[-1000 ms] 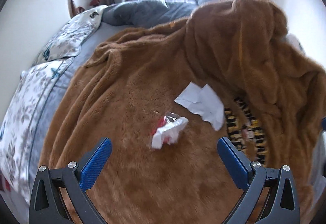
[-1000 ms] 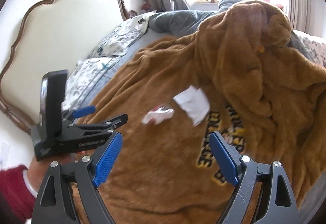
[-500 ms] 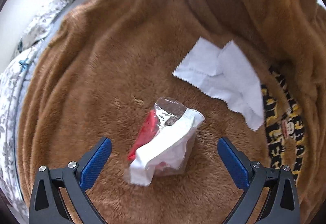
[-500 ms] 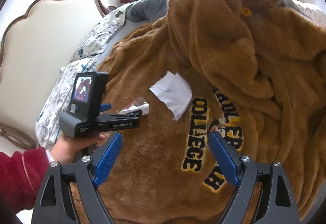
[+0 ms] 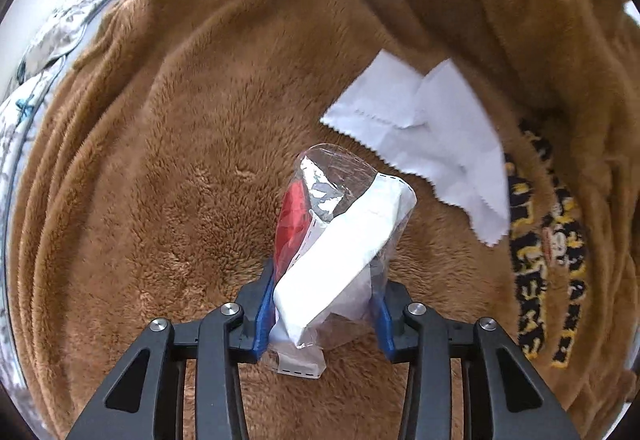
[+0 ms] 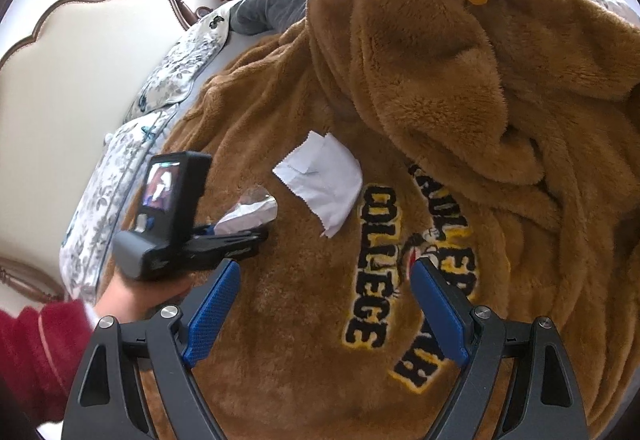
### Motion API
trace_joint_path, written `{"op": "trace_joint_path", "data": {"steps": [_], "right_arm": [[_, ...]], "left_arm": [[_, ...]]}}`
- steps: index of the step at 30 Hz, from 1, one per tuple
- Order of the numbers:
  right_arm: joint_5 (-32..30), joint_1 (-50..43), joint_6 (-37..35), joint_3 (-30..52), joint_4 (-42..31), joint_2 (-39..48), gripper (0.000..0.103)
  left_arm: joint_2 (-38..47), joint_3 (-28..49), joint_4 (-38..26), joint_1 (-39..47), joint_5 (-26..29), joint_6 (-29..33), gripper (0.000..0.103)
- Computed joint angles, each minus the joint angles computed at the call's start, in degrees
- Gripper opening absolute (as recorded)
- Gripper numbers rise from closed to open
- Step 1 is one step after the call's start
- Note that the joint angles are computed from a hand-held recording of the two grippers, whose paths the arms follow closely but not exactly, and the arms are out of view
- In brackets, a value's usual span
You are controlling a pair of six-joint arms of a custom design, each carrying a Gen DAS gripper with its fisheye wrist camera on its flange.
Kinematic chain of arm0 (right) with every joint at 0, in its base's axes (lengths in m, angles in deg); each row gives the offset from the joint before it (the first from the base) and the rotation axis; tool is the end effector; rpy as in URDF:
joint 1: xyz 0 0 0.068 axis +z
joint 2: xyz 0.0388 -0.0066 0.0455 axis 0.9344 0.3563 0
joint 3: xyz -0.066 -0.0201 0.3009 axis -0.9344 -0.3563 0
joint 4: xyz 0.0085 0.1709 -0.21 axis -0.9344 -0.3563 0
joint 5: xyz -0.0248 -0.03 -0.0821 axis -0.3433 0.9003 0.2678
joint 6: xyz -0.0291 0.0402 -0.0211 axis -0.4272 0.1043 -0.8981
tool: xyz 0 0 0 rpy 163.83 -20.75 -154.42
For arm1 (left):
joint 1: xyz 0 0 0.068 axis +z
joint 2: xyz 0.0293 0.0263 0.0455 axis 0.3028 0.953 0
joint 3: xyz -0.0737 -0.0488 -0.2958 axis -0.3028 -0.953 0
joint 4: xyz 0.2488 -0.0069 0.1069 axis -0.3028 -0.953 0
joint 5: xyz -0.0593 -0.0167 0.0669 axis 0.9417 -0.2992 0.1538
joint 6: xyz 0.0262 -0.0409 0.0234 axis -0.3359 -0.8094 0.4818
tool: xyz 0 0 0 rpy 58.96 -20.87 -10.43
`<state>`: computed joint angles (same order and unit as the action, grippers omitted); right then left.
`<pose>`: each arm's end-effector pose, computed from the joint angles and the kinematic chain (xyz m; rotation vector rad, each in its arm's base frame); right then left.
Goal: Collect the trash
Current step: 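Grasp the white tissue with the right tool while the left tool holds the bag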
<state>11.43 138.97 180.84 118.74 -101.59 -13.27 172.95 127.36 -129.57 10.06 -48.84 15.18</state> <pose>0.0986 0.2129 0.3290 0.5826 2.4664 0.2098 0.3046 -0.0479 0.2121 0.9328 2.7036 -0.2307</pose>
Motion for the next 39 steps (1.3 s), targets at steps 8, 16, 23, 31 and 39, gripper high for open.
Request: {"op": "trace_joint_path", "data": {"steps": [8, 16, 23, 31, 39], "right_arm": [[-2.2, -7.8, -12.6, -1.3, 10.4, 4.9, 0.086], [-5.3, -13.6, -20.7, -4.1, 20.4, 10.6, 0.086], [-4.6, -14.3, -22.2, -5.6, 23.4, 11.4, 0.086], [-2.8, -15.6, -29.1, -0.6, 20.2, 14.9, 0.086], [-13.5, -28.7, -35.5, -2.5, 24.5, 15.2, 0.086]], "left_arm": [[-2.6, 2.7, -6.5, 8.0, 4.6, 5.5, 0.042], [-0.8, 6.2, -9.8, 14.8, 7.1, 6.1, 0.042], [-1.8, 4.3, -7.9, 16.6, 7.5, 3.7, 0.043], [-8.3, 1.3, -8.5, 17.5, 7.2, 1.9, 0.043], [-12.9, -0.2, -11.4, 19.2, 7.1, -0.2, 0.043]]}}
